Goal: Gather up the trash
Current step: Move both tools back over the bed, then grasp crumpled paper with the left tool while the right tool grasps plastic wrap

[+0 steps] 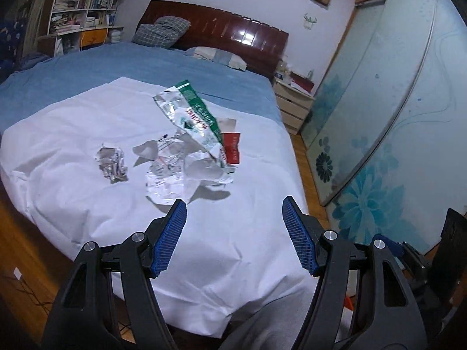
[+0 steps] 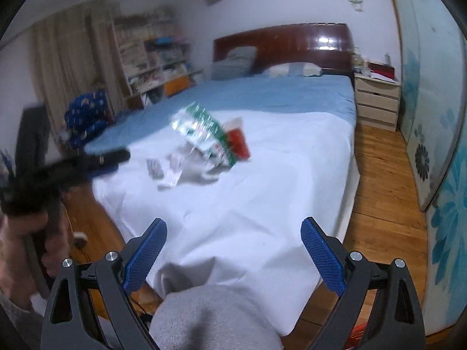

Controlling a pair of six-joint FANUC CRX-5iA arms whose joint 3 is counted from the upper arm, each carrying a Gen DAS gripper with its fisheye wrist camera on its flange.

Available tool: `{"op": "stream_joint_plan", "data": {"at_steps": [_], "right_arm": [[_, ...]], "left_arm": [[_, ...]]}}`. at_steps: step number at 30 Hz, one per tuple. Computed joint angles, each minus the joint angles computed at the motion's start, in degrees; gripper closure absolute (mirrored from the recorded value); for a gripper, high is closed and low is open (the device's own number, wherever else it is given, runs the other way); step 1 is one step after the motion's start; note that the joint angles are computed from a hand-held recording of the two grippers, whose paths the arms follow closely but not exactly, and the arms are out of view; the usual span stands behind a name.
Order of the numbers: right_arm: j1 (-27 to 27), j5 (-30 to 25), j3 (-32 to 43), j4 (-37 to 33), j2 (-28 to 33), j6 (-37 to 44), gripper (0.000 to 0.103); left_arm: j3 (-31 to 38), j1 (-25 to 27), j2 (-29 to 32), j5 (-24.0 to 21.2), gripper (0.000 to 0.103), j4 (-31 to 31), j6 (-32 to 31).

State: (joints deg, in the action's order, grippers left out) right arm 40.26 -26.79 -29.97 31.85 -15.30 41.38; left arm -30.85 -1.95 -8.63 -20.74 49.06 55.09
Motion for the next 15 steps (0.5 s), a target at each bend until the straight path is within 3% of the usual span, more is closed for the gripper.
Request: {"op": "stream_joint_plan", "data": {"at_steps": [3,7,10,13,15], "right_arm": [[0.0,0.7,-1.5,2.4,-0.7,-1.7,0.011],[-0.7,-0.4,-0.3,-0.7,0.4,0.1,0.011],[-1.3,-0.6,0.3,-1.5,1.3,0.8,0.011],[-1.4,-0.4,0.3,-0.6,2.0,0.2,0.011],[-1.5,0.3,-0.5,2.4,2.1,-2.0,0.011]], "left_arm": [[-1.3,0.9,-0.8,-0.1,0.035,2.1,-2.1],[-1.5,2.1,-1.3,-0.7,0.035,0.9,-1.6],[0.0,5.4,-1.2,-2.3,0.035,-6.8,4.0],[1.8,8.6,0.4,-2.5,0.034,-9.1,5.3],[6.4,10.2,3.4,-1.7,0.032,-18.2,10.7]]}}
